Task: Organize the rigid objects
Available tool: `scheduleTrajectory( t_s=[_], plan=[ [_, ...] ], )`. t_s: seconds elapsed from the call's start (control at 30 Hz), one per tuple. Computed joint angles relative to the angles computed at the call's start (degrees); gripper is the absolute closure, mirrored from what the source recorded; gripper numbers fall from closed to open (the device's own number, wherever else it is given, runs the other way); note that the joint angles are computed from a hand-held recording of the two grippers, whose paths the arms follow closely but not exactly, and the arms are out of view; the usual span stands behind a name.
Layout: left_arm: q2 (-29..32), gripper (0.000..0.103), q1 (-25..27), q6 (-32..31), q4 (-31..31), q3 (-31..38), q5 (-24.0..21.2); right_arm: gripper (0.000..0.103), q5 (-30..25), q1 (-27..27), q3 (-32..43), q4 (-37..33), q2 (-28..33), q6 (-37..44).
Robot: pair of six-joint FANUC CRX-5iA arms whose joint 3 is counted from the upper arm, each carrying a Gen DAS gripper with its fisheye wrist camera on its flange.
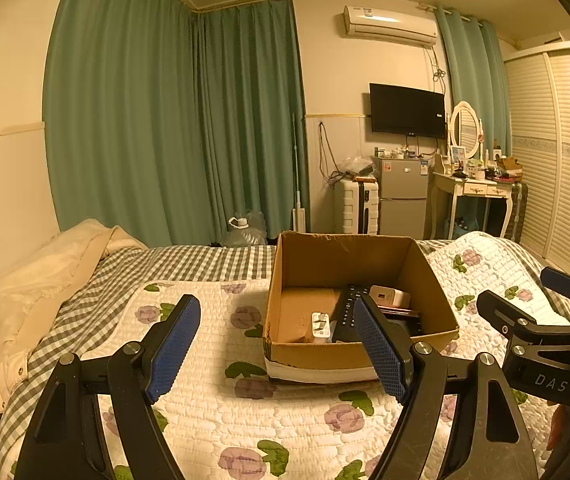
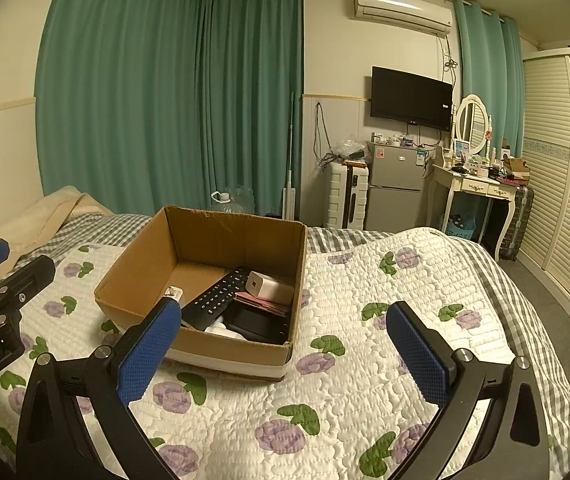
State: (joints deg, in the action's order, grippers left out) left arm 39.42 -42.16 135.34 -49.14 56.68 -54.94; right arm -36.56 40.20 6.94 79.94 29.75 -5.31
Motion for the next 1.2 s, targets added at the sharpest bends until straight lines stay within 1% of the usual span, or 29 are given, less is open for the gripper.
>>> scheduleTrajectory(
  t_s=[1.07,1.2],
  plan=[
    [0.21,0.021,-0.15,-0.11,0.38,0.21,-0.44,0.000,0.00,0.09,-0.21,-0.28,-0.11,0.23],
    [0.11,0.021,-0.57,0.63,-0.91,0.00,-0.31,0.000,0.18,0.08,-0.52,-0.56,-0.21,0.28]
  ],
)
